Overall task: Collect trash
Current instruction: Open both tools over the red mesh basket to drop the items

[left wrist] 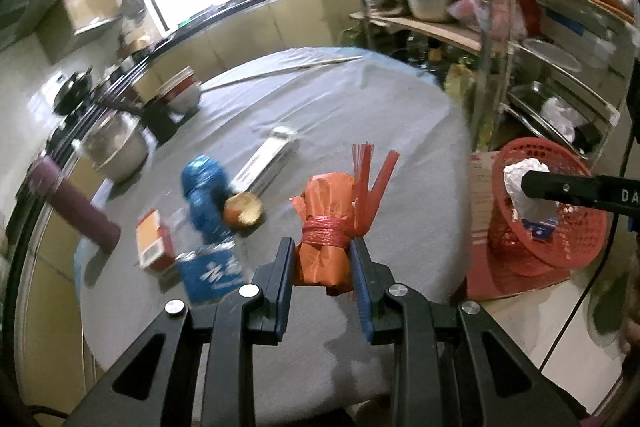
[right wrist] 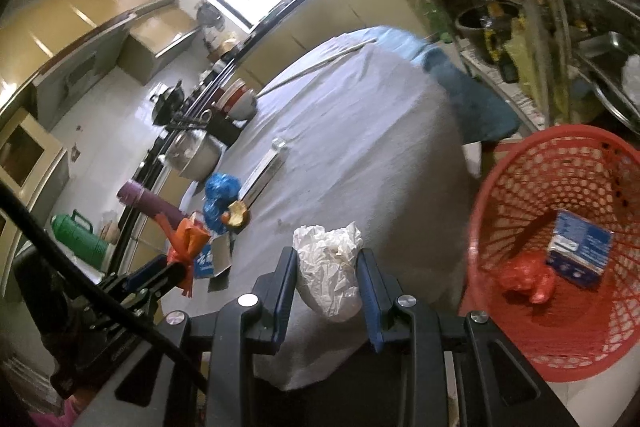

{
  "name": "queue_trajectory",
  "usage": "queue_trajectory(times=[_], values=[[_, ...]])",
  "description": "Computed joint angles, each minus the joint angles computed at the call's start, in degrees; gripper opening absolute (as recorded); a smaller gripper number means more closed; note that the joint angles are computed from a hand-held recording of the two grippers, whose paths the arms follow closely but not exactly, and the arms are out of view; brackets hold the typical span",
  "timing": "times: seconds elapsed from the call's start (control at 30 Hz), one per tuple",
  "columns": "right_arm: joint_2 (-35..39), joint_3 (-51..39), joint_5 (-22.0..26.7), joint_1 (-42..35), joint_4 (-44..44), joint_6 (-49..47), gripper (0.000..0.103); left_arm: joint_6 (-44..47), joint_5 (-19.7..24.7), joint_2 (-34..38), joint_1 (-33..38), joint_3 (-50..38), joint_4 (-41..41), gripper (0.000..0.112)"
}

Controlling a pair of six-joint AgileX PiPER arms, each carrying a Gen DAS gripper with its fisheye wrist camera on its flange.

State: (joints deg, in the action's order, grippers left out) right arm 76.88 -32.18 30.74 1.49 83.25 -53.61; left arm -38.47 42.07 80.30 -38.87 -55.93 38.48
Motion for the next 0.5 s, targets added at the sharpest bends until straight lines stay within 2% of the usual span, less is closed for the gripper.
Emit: queue_trajectory(times=[0.1,0.23,0.37,0.5], values=[[-1.81,2.1,2.41,-6.71,-2.04,-0.2,0.033,2.79,-1.28,2.66,-2.34,-2.61,-2.37,0.029],[-3.02,5.05,9.33,-21.06,-4.67,-1.87,0.033,12.84,-5.39,6.73,-4.08,-7.03,-12.78,0.029],[-2.87,6.62,15.55,-35.35,-8.31,-3.57,0.033,27.17,-9.56,11.36,-5.16,-11.7,-27.94,0.029],[-0.58,6.73,19.68,-45.7,-11.48,-5.27,0.035,40.88,-7.52,18.34,-6.17,-19.1,-43.47,0.029]])
